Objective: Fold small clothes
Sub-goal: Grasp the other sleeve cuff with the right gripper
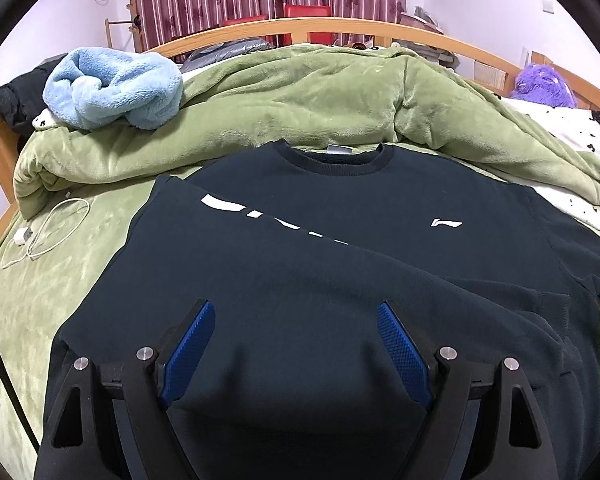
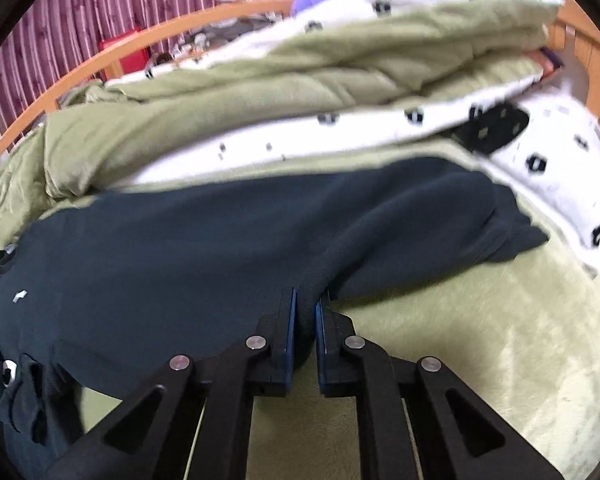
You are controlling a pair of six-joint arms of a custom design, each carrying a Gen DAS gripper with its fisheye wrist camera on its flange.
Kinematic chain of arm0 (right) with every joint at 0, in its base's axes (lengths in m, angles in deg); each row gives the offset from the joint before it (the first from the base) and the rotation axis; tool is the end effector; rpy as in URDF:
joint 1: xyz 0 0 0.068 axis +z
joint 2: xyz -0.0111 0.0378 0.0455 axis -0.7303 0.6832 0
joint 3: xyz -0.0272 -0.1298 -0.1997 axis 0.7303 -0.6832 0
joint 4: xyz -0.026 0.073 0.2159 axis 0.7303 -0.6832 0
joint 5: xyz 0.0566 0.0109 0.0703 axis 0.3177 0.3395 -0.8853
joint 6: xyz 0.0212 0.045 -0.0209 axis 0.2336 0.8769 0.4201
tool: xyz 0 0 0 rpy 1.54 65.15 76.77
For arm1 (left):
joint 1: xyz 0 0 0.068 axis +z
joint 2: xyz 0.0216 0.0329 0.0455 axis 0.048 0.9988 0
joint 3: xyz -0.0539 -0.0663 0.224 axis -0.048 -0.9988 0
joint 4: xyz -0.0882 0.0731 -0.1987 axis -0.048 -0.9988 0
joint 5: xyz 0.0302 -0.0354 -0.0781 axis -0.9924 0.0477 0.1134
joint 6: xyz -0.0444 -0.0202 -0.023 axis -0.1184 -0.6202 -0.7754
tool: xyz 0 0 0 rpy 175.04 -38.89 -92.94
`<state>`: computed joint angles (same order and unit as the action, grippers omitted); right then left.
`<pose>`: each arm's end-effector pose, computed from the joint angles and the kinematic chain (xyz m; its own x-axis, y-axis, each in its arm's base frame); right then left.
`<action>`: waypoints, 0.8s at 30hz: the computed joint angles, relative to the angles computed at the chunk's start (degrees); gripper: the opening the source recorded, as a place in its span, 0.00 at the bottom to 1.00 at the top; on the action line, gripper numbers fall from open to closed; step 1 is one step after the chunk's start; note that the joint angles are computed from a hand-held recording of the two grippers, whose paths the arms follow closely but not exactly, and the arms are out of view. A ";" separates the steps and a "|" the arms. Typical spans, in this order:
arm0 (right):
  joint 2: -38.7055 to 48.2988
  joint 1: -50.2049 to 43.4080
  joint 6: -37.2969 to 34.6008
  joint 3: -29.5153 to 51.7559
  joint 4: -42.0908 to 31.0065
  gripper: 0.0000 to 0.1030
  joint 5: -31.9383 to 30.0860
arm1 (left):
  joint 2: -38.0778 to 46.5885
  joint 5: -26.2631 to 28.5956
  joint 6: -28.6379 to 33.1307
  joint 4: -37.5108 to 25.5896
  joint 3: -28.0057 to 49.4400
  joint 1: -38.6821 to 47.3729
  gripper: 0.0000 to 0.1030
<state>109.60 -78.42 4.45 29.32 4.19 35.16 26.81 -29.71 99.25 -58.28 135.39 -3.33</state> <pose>0.1343 -0.0894 0.2072 -0.4194 0.6113 -0.6712 0.7773 0.6237 0.0824 0.3662 -0.0447 0.2340 -0.6486 0.3006 -0.6992 0.3736 0.9262 0.0517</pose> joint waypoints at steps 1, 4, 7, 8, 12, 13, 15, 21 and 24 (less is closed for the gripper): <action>-1.14 0.50 0.40 1.03 -1.27 0.08 0.20 | -0.73 0.56 0.33 -0.27 -0.38 0.47 0.80; -3.83 4.99 3.25 5.73 -6.26 0.08 2.92 | -2.75 2.85 1.54 -1.19 -1.09 2.34 0.80; -4.30 13.40 7.49 10.86 -10.64 0.08 9.10 | -3.93 5.33 2.70 -2.96 -0.67 4.69 0.80; -4.07 17.08 9.36 12.73 -12.16 0.08 11.70 | -4.38 6.14 3.16 -3.26 -0.72 5.55 0.80; -0.27 34.21 19.33 21.13 -18.75 0.08 24.04 | -5.26 9.67 5.27 -5.19 0.48 9.51 0.80; 1.42 38.32 22.04 23.30 -20.44 0.08 27.03 | -5.23 10.36 5.78 -5.64 1.04 10.53 0.80; 5.82 46.61 27.49 29.02 -24.12 0.08 32.73 | -4.81 12.17 6.95 -6.87 2.64 12.94 0.80; 21.65 61.93 36.94 46.14 -31.28 0.08 41.42 | -1.38 17.01 9.59 -11.14 9.57 19.87 0.80; 30.07 66.54 38.27 54.69 -32.30 0.08 42.85 | 1.07 18.93 11.10 -13.35 13.99 23.40 0.80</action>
